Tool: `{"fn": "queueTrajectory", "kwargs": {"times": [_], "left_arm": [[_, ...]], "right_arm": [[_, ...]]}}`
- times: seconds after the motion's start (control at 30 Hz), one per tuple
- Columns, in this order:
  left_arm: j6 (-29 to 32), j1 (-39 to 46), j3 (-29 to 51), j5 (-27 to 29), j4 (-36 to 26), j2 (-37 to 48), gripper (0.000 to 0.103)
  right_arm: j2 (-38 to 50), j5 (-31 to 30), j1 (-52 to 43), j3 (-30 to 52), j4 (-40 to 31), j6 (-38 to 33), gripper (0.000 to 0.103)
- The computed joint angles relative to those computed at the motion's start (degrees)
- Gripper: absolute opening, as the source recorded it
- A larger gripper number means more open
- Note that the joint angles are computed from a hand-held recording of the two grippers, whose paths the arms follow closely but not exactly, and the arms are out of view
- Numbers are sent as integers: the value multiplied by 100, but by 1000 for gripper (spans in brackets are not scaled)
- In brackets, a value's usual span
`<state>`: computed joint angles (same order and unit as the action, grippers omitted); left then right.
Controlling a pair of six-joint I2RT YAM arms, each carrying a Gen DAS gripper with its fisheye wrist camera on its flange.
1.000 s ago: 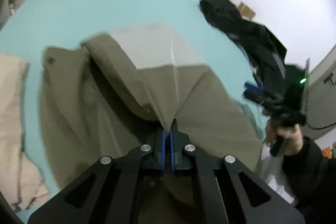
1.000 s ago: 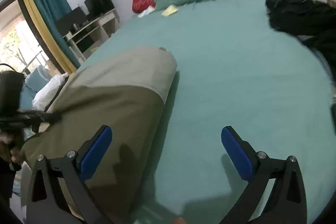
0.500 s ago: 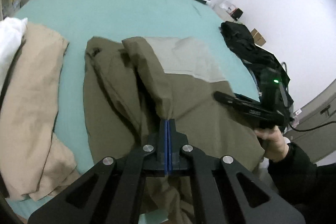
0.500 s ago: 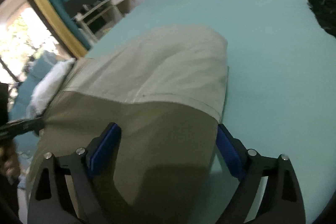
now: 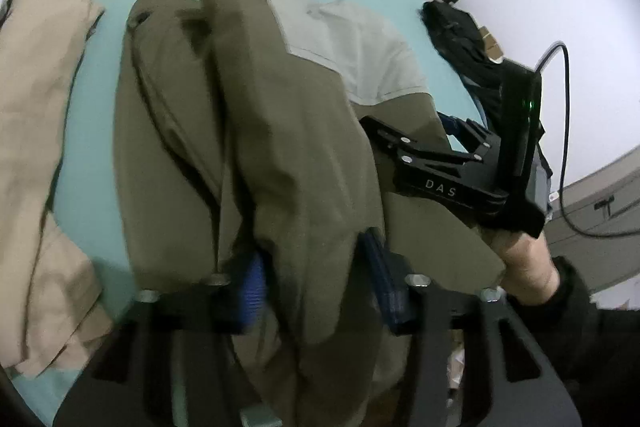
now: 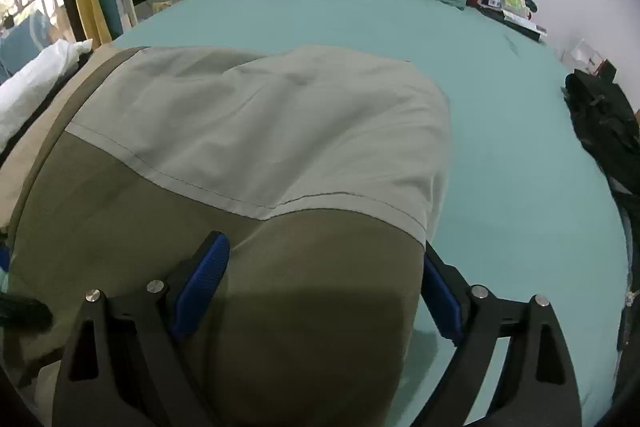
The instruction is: Fold large clothes
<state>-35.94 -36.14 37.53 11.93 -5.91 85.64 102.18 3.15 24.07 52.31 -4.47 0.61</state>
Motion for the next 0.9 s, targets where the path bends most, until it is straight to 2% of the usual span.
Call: {"fn": "queueTrajectory", "kwargs": {"times": [0.03, 0.1, 0.17, 0.23, 0.27, 0.37, 0.43, 0.5, 0.53, 0.6, 0.67, 0.83, 0.9], "left_arm": [[-43, -19, -16, -88, -12, -10, 7], [-107, -117, -94, -445, -45, -362, 6], [-13, -193, -54, -940, -425, -896, 6], [108, -39, -40, -1030, -727, -1343, 6], [238, 58, 15, -1041, -912, -1518, 6], [507, 200, 95, -1179, -1139, -1447, 6], [523, 332, -65, -937, -792, -826, 6], [511, 584, -364, -634, -277, -394, 9], [417, 637, -581, -548, 123, -186, 10], [275, 608, -812, -608, 397, -259, 10], [268, 596, -866, -655, 333, -387, 13], [54, 504, -978, -767, 195, -604, 23], [-142, 418, -1031, -893, 194, -701, 25]], "right_arm": [[-70, -114, -67, -55, 20, -17, 91], [-217, -540, -304, -141, 17, -45, 91], [-313, -1243, -662, -85, -73, -62, 91], [-666, -1899, -1089, -162, -264, -122, 91], [-805, -1970, -1172, -219, -291, -115, 91], [-1015, -2575, -1592, -351, -457, -90, 91], [-748, -2750, -1597, -413, -565, -59, 91], [-397, -2919, -1616, -633, -191, -2, 91], [-225, -3158, -1685, -710, 36, 117, 91], [186, -3779, -1888, -781, 385, 471, 91], [425, -4307, -2119, -799, 427, 649, 91], [381, -5146, -2500, -1288, 516, 365, 91], [391, -5392, -2587, -1805, 1372, 679, 84]]}}
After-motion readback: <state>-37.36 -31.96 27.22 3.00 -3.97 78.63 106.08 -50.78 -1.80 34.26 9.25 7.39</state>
